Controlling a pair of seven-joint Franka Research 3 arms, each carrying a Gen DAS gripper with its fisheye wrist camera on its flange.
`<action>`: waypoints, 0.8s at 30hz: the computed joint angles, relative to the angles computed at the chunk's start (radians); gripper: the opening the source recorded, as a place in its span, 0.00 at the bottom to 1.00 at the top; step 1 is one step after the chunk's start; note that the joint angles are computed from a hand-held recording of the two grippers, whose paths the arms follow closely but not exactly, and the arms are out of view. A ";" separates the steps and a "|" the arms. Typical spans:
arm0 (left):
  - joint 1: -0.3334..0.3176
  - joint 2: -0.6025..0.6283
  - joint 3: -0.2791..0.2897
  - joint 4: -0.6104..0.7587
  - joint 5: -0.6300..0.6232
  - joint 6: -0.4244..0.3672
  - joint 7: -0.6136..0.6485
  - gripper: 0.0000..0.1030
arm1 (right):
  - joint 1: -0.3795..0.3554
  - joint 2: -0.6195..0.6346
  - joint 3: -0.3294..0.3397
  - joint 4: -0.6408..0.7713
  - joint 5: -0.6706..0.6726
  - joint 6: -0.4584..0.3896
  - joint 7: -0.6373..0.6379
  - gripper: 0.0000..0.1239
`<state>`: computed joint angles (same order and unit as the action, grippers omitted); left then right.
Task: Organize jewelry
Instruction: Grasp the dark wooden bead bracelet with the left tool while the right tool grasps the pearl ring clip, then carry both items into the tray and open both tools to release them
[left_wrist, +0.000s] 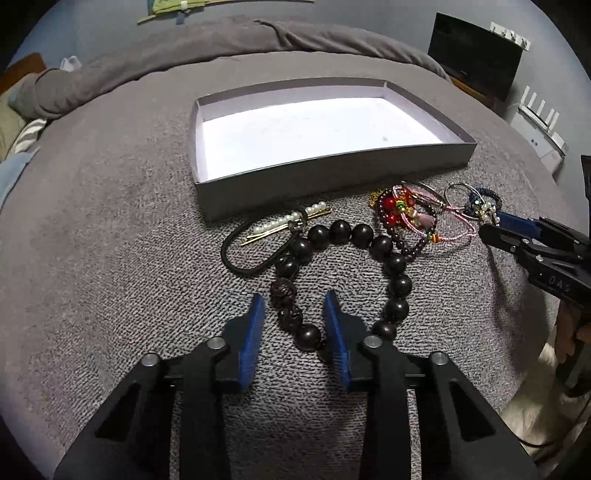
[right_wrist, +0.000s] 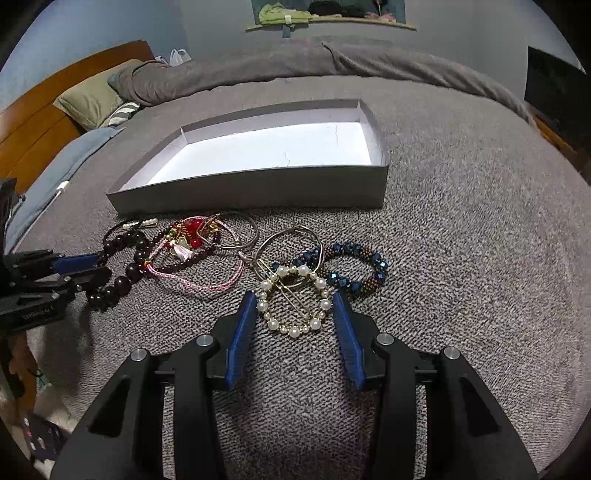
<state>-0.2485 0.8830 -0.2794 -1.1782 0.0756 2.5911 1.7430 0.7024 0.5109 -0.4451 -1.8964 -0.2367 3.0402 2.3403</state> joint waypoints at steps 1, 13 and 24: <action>0.006 0.002 -0.007 0.003 -0.007 -0.006 0.005 0.21 | 0.000 -0.003 0.000 -0.004 0.002 0.006 0.002 0.34; 0.085 -0.112 -0.074 -0.151 -0.068 0.122 0.089 0.14 | 0.149 -0.037 -0.154 -0.075 0.051 0.102 -0.020 0.34; 0.067 -0.096 -0.071 -0.015 -0.078 0.113 0.133 0.14 | 0.172 -0.010 -0.219 0.010 0.102 0.081 -0.113 0.34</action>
<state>-0.1810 0.7872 -0.3509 -1.1927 -0.0026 2.7042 1.8763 0.8741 0.5012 -0.6643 -1.8866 -0.1349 3.1214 2.2277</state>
